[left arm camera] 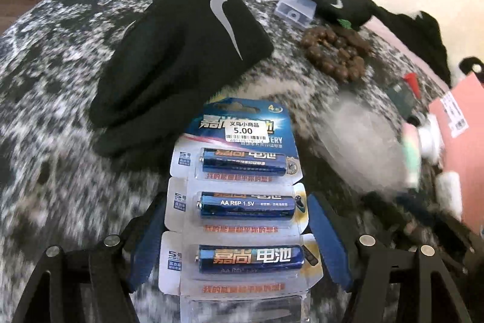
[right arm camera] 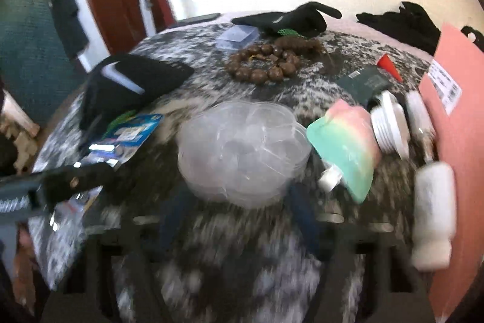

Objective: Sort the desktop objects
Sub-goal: 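Grasp the battery pack with the left tool while the right tool grasps the clear flower container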

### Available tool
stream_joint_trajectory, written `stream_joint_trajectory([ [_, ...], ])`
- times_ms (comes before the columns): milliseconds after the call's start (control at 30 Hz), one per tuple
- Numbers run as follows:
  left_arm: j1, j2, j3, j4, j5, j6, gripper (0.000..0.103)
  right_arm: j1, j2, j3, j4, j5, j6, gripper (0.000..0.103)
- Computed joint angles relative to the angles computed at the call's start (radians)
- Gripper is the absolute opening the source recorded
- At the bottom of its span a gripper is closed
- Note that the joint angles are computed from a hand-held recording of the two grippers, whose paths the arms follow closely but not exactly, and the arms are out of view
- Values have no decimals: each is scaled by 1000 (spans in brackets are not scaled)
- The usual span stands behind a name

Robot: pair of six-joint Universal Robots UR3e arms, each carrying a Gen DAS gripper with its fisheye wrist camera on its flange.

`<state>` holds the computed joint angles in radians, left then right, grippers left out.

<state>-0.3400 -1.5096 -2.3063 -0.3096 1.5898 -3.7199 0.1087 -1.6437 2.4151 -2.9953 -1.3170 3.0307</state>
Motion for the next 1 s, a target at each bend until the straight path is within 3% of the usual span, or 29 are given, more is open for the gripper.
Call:
stream_joint_trajectory([
  [33, -21, 16, -8, -10, 14, -8, 76, -3, -61, 34, 26, 1, -8, 0],
  [133, -73, 55, -33, -33, 46, -35, 76, 5, -223, 84, 176, 15, -56, 0],
  [200, -96, 74, -53, -39, 58, -55, 76, -13, -324, 127, 230, 30, -52, 11],
  [267, -105, 86, -66, -41, 74, -77, 76, -52, -384, 171, 235, 68, -42, 81],
  [300, -112, 89, -67, -43, 89, -86, 76, -72, -392, 189, 218, 90, -35, 87],
  [433, -123, 94, -58, -58, 148, -88, 76, -63, -190, 143, 61, 102, 1, 87],
  [533, -90, 82, -65, -40, 133, -73, 76, -1, 14, 24, -32, 45, 16, 88],
  [733, -20, 15, -86, 28, 85, -33, 76, 49, 339, -288, -54, -36, 74, 90],
  [833, -1, -31, -74, 54, 80, -22, 76, 64, 455, -425, -37, -54, 104, 98],
  [933, -5, -60, -50, 63, 94, -20, 76, 81, 518, -525, 0, -76, 100, 94],
  [1000, -9, -63, -51, 73, 98, -28, 76, 83, 513, -523, -3, -73, 74, 80],
])
